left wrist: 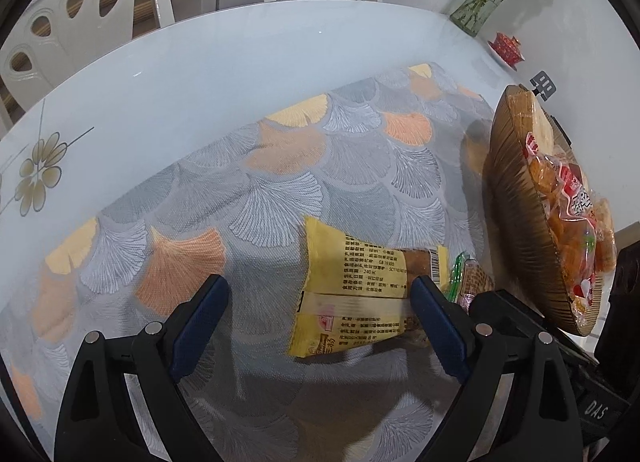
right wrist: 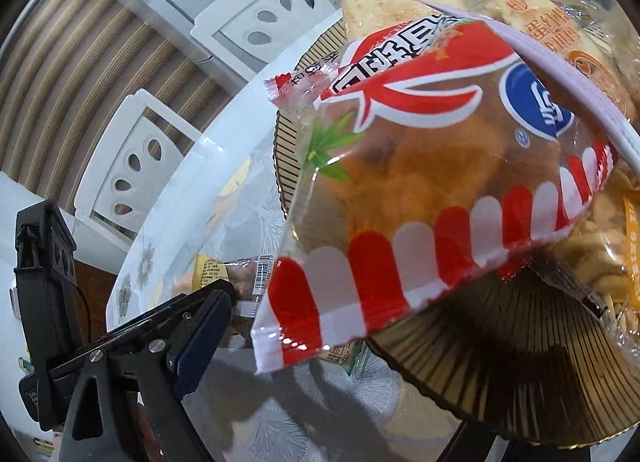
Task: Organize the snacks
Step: 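Grasp the yellow cookie bag with the left tool while the right tool grasps the cracker pack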
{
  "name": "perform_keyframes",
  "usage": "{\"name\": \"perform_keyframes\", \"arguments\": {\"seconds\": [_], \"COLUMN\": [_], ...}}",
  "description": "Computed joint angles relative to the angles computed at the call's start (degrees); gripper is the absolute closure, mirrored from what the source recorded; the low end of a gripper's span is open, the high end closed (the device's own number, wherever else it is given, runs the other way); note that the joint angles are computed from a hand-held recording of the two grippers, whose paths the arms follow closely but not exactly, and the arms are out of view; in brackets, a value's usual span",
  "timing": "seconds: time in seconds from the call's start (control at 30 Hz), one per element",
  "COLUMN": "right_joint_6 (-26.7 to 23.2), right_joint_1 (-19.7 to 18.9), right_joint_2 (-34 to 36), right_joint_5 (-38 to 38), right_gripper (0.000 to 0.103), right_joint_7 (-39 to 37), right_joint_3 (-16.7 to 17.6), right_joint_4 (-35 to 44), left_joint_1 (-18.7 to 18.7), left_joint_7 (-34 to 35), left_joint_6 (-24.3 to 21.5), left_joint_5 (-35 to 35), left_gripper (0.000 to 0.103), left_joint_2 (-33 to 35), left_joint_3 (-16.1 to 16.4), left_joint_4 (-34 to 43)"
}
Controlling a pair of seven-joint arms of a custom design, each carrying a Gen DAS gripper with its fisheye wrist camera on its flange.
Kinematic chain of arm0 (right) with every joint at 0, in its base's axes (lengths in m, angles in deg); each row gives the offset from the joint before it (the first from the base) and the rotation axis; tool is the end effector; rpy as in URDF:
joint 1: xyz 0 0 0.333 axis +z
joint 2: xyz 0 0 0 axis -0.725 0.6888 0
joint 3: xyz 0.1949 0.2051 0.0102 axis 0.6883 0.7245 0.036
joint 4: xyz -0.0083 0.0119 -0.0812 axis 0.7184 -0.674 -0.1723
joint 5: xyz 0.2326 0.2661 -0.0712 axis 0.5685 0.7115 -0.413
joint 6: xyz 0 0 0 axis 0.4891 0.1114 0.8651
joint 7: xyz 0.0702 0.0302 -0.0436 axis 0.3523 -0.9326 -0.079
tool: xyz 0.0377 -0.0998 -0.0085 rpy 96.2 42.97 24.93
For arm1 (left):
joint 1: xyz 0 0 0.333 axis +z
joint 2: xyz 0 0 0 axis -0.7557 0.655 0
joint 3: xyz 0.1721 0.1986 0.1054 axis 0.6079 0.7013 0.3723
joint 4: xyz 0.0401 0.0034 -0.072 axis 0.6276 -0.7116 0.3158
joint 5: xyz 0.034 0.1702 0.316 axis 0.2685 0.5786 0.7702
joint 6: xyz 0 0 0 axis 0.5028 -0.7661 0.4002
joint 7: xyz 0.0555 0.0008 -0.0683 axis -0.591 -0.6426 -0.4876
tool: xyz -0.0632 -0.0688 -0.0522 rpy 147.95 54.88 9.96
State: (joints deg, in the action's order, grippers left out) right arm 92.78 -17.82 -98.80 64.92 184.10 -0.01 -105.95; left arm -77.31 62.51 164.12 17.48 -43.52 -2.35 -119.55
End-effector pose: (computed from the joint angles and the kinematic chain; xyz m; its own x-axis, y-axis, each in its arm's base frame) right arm 0.3832 0.3248 0.4707 -0.3168 -0.8206 -0.4756 -0.7740 0.5135 -0.3705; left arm 0.4586 -0.4903 0.4548 -0.3337 -0.8990 0.2837 -0.9017 0.2166 -0.3742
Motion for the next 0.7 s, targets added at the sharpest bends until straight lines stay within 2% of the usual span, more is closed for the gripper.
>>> {"name": "perform_keyframes", "arguments": {"seconds": [0.07, 0.1, 0.4, 0.53, 0.63, 0.7], "right_joint_6": [0.4, -0.5, 0.1, -4.9, -10.4, -13.6], "right_joint_1": [1.0, 1.5, 4.0, 5.2, 4.8, 4.5], "right_joint_2": [-0.1, -0.2, -3.9, -6.4, -7.7, -7.7], "right_joint_5": [3.1, 4.7, 14.0, 15.1, 12.5, 10.8], "right_gripper": [0.034, 0.049, 0.052, 0.052, 0.052, 0.052], "right_joint_7": [-2.8, -4.4, -12.5, -15.9, -16.8, -17.7], "right_joint_3": [-1.1, -1.4, -3.2, -3.0, -1.7, -1.2], "right_joint_4": [-0.3, -0.2, -3.9, -4.3, -3.5, -2.7], "left_joint_1": [-0.2, 0.0, -0.6, -2.1, -4.9, -6.6], "left_joint_7": [-0.1, -0.1, 0.2, -0.8, -3.0, -3.9], "left_joint_6": [-0.5, -0.6, -2.8, -4.8, -9.6, -12.5], "left_joint_5": [0.2, -0.3, -1.8, -1.0, 2.2, 4.2], "left_gripper": [0.01, 0.01, 0.01, 0.01, 0.009, 0.004], "left_joint_2": [0.3, 0.4, 0.6, 2.4, 5.1, 7.2], "left_joint_3": [0.1, -0.1, -0.7, -0.4, 1.2, 2.0], "left_joint_4": [0.5, 0.7, 2.0, 4.9, 10.0, 13.6]}}
